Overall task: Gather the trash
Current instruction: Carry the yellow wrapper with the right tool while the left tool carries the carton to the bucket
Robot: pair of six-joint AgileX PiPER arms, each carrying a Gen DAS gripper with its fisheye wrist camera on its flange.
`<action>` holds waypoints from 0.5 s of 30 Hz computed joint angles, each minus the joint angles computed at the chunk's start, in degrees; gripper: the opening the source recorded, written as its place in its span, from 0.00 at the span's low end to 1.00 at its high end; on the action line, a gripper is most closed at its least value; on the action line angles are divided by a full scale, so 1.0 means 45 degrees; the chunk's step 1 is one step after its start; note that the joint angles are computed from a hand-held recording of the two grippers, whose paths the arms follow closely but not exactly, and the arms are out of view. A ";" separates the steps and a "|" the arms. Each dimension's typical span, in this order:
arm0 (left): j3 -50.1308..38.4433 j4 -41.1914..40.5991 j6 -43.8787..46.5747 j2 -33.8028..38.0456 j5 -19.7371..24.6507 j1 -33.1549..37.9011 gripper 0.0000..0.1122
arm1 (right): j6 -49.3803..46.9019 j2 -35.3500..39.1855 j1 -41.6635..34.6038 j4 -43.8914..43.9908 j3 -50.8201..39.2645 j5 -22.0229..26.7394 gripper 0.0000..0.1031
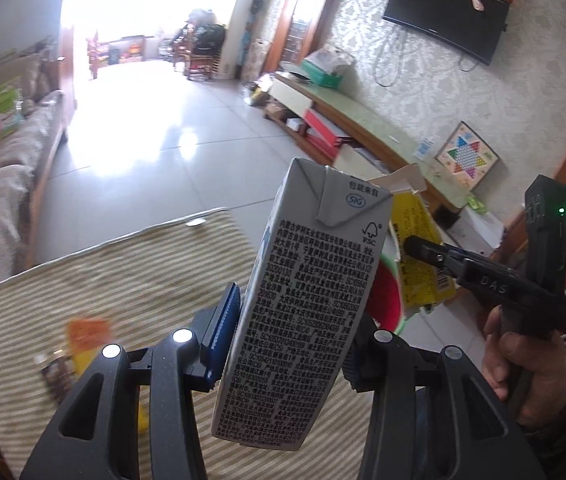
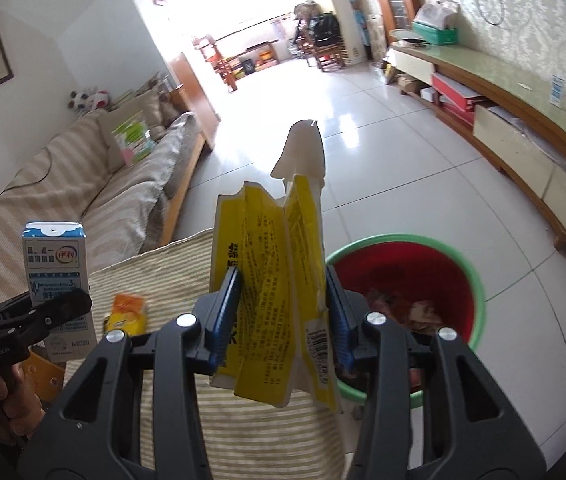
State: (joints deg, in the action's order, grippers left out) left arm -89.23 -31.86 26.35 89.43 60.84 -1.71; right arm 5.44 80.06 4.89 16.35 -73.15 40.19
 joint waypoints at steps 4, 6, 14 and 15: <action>-0.0938 -0.0011 -0.0662 0.1298 -0.0489 -0.1627 0.37 | -0.1682 0.0181 -0.1803 0.1158 0.0242 0.0106 0.40; -0.1314 0.0208 -0.1095 0.1857 -0.0837 -0.2405 0.37 | -0.2492 0.0368 -0.2555 0.1716 0.0313 0.0172 0.40; -0.3609 0.0564 -0.2985 0.4461 -0.1364 -0.4351 0.38 | -0.4517 0.1107 -0.4155 0.2976 0.0890 0.0031 0.40; -0.3780 0.0602 -0.3153 0.4671 -0.1372 -0.4451 0.38 | -0.4682 0.1194 -0.4244 0.3046 0.0952 0.0000 0.40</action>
State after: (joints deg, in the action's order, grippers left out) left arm -106.24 -29.15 12.16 110.45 54.67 -21.74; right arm -15.63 85.43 -14.21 30.06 -68.86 40.19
